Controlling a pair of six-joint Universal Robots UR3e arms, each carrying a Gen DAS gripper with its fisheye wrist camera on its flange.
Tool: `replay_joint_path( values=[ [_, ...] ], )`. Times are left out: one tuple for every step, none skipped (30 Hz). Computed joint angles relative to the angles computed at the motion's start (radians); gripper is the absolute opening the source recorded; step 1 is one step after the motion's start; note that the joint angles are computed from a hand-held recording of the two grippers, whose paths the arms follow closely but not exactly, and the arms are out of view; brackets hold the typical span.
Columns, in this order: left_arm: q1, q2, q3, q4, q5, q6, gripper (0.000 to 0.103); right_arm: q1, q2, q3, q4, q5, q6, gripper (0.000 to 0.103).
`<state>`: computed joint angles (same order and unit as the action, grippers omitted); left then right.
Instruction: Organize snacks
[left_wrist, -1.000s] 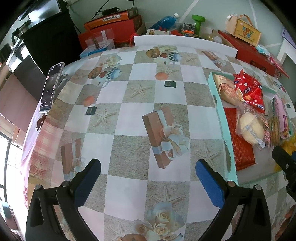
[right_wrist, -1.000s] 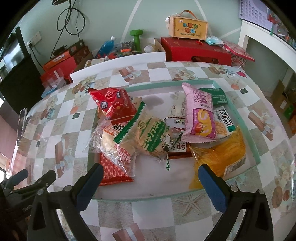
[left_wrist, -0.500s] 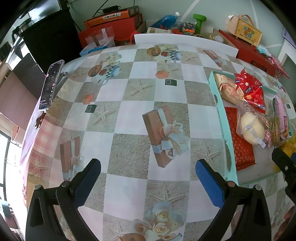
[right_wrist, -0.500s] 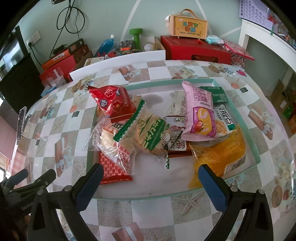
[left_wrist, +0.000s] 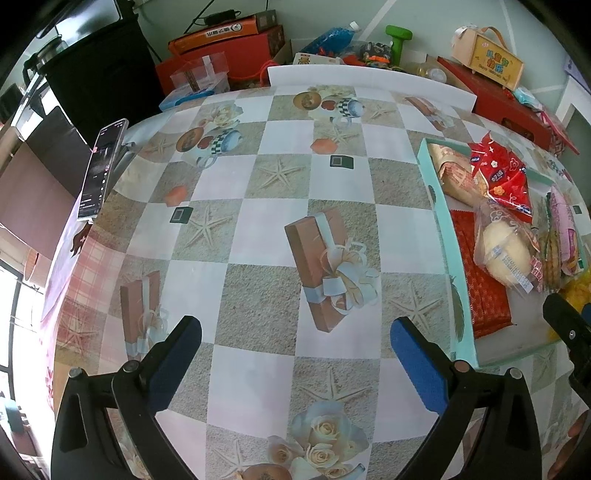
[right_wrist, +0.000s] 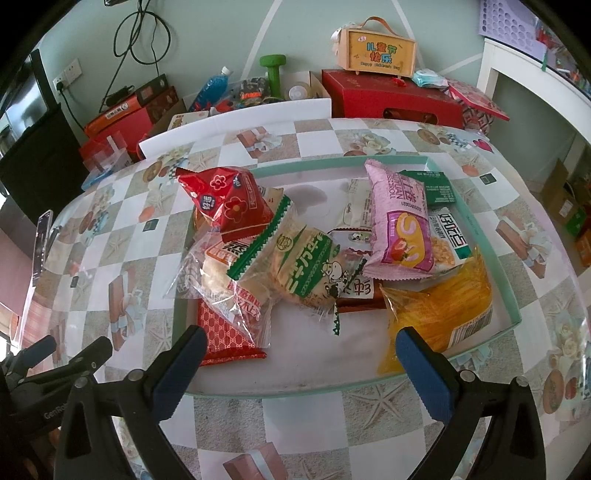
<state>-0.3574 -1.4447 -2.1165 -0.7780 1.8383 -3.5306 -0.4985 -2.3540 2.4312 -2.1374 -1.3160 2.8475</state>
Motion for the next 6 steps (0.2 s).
replay_joint_path(
  values=[
    [-0.003,0.002,-0.003,0.005,0.005,-0.002,0.102,0.001,0.001,0.0,-0.001,0.0,0.001,0.103],
    [-0.011,0.007,-0.009,0.018,0.016,-0.004,0.102,0.001,0.001,0.0,-0.001,0.0,0.001,0.103],
    [-0.016,0.011,-0.011,0.025,0.025,-0.004,0.102,0.001,0.001,0.0,-0.001,0.0,0.001,0.103],
    [-0.02,0.013,-0.011,0.03,0.03,-0.005,0.102,0.001,0.001,0.0,-0.001,0.0,0.001,0.103],
    [-0.018,0.015,-0.012,0.035,0.026,-0.001,0.102,0.001,0.001,0.0,-0.001,0.0,0.001,0.103],
    [-0.013,0.017,-0.014,0.035,0.015,0.005,0.102,0.001,0.001,0.0,-0.001,-0.001,0.001,0.103]
  ],
)
